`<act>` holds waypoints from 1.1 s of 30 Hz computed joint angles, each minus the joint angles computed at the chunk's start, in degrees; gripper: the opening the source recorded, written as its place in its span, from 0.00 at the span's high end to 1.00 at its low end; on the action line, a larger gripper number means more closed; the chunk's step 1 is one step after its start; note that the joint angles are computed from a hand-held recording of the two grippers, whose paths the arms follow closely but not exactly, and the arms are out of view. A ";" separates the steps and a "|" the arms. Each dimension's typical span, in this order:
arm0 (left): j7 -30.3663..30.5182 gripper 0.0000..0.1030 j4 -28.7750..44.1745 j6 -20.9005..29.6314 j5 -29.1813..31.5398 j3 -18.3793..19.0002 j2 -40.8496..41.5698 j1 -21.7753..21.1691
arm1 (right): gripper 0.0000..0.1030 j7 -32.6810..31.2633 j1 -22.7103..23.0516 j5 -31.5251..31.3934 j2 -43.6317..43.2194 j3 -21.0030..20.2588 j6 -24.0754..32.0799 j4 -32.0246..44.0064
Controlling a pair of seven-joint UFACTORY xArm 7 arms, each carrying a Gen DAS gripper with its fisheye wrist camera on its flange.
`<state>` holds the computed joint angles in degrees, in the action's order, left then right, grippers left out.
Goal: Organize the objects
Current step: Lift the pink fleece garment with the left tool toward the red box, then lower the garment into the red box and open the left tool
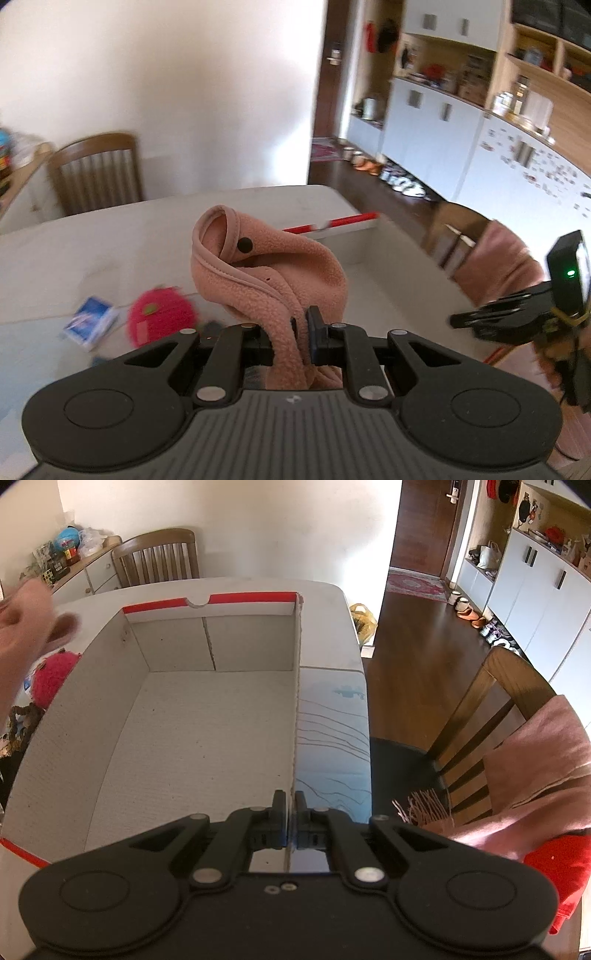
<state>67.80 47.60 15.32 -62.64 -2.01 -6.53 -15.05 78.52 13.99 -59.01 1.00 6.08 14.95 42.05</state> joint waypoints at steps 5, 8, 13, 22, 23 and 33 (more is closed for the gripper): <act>-3.40 0.86 4.24 0.09 3.68 -3.02 5.30 -1.29 | 0.97 -1.18 -0.03 1.05 0.10 -0.06 -0.11 0.08; -5.38 0.86 6.41 -0.10 7.14 -5.03 8.89 -1.27 | 0.97 -1.32 0.02 1.60 0.13 -0.09 -0.08 0.07; -10.51 0.86 9.12 -0.42 15.25 -7.79 14.33 -0.47 | 0.98 -0.28 0.40 1.51 0.30 0.06 0.61 0.24; -20.22 0.86 15.11 1.96 30.31 -10.88 23.20 1.17 | 0.98 -0.70 0.96 3.25 0.68 0.12 1.87 0.90; -21.12 0.86 15.69 1.99 31.83 -11.15 24.05 1.27 | 0.98 -0.77 1.01 3.42 0.72 0.09 1.90 0.93; -29.54 0.86 21.52 8.94 43.56 -11.02 29.20 2.02 | 0.98 -1.56 1.09 4.38 0.69 -0.09 1.77 0.83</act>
